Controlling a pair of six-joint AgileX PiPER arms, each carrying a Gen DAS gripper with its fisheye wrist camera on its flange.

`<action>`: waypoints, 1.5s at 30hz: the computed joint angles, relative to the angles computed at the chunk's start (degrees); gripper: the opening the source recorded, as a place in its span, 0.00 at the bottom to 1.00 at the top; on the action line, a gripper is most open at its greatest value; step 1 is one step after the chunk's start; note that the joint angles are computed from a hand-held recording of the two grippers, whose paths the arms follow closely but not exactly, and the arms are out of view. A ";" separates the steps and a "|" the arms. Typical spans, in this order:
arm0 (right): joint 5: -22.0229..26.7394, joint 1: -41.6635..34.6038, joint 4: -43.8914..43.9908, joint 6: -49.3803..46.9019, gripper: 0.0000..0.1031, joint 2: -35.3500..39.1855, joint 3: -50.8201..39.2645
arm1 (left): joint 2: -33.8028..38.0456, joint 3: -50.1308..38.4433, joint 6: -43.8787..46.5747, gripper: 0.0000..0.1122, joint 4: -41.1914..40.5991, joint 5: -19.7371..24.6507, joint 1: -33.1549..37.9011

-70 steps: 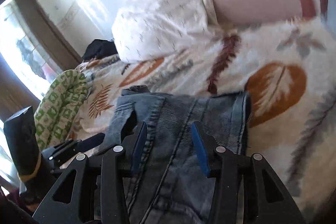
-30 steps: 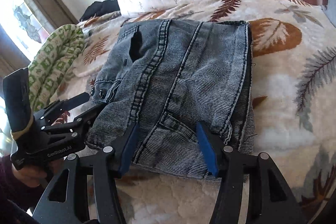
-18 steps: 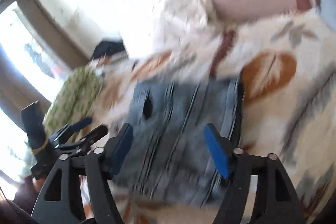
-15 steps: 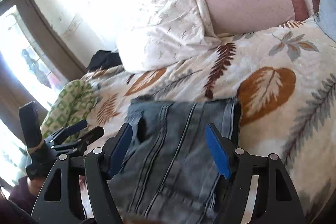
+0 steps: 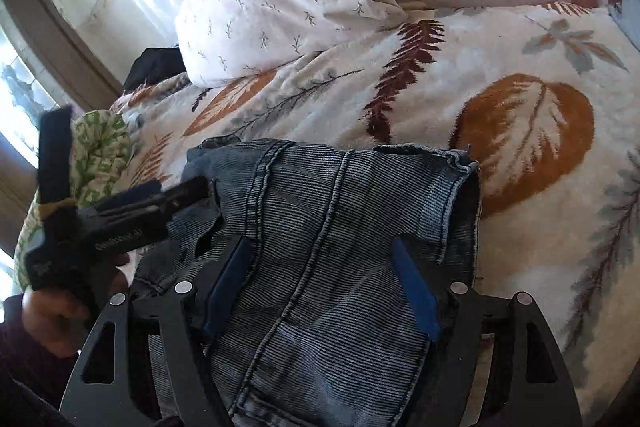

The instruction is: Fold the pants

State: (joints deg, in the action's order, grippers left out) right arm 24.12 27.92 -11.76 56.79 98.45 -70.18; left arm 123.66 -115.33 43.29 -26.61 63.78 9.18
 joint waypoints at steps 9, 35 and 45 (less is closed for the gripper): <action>-1.44 -2.30 7.66 -4.53 0.73 -3.98 1.89 | -8.61 6.70 7.57 0.89 -6.27 -0.12 5.94; 15.83 19.78 -32.79 33.13 0.73 -15.80 4.47 | -33.35 27.69 20.53 0.90 -12.46 0.04 17.93; 16.23 20.98 -31.21 33.45 0.73 -16.11 7.19 | -31.51 32.66 19.75 0.90 -8.00 -4.72 16.73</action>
